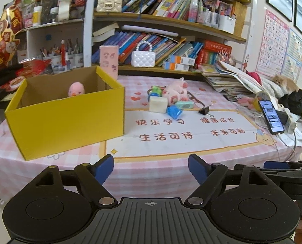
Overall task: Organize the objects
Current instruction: 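Move both open tools back toward the remaining toys on the table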
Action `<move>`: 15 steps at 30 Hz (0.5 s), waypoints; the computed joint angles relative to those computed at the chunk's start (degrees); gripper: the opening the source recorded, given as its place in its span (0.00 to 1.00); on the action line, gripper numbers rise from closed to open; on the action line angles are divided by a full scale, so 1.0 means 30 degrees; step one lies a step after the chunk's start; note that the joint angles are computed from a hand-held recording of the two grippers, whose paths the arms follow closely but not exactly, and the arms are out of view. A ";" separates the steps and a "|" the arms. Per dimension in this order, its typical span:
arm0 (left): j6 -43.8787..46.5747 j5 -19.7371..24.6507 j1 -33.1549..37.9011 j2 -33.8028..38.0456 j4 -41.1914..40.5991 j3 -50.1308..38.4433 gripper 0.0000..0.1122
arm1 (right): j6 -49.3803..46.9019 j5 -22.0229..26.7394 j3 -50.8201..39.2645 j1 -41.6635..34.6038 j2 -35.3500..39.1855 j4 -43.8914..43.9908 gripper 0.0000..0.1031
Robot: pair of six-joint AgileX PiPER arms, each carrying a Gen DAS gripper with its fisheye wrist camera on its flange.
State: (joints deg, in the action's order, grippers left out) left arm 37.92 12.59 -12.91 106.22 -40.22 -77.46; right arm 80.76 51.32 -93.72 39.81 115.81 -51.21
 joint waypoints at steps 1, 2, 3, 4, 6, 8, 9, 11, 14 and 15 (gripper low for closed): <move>-0.0078 0.0059 -0.0077 0.0154 0.0072 -0.0210 0.74 | -0.0164 -0.0040 -0.0075 -0.0128 0.0021 0.0064 0.61; -0.0542 0.0136 -0.0179 0.0342 0.0544 -0.0495 0.74 | -0.0254 -0.0111 -0.0068 -0.0253 0.0016 0.0098 0.61; -0.1261 0.0244 -0.0290 0.0547 0.1273 -0.0824 0.74 | -0.0430 -0.0183 -0.0124 -0.0410 0.0033 0.0182 0.61; -0.1912 0.0347 -0.0382 0.0715 0.1906 -0.1105 0.74 | -0.0644 -0.0257 -0.0207 -0.0574 0.0079 0.0291 0.61; -0.3302 0.0582 -0.0552 0.1113 0.3176 -0.1732 0.74 | -0.1189 -0.0408 -0.0408 -0.0898 0.0184 0.0571 0.61; -0.4786 0.0864 -0.0750 0.1608 0.4473 -0.2491 0.75 | -0.1787 -0.0621 -0.0562 -0.1232 0.0274 0.0861 0.61; -0.5514 0.0963 -0.0859 0.1835 0.5130 -0.2832 0.75 | -0.2048 -0.0730 -0.0637 -0.1391 0.0326 0.1002 0.61; -0.7381 0.1116 -0.1142 0.2292 0.6859 -0.3541 0.75 | -0.2592 -0.0984 -0.0775 -0.1787 0.0419 0.1355 0.61; -0.9367 0.1558 -0.1436 0.3027 0.8555 -0.4708 0.75 | -0.3442 -0.1250 -0.1192 -0.2428 0.0674 0.1950 0.61; -0.9860 0.1773 -0.1521 0.3291 0.8969 -0.5130 0.75 | -0.3716 -0.1351 -0.1324 -0.2644 0.0759 0.2142 0.61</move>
State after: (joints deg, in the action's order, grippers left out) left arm 8.34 17.91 -17.48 116.09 -13.31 -92.85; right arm 69.62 47.26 -97.70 31.88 118.09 -44.78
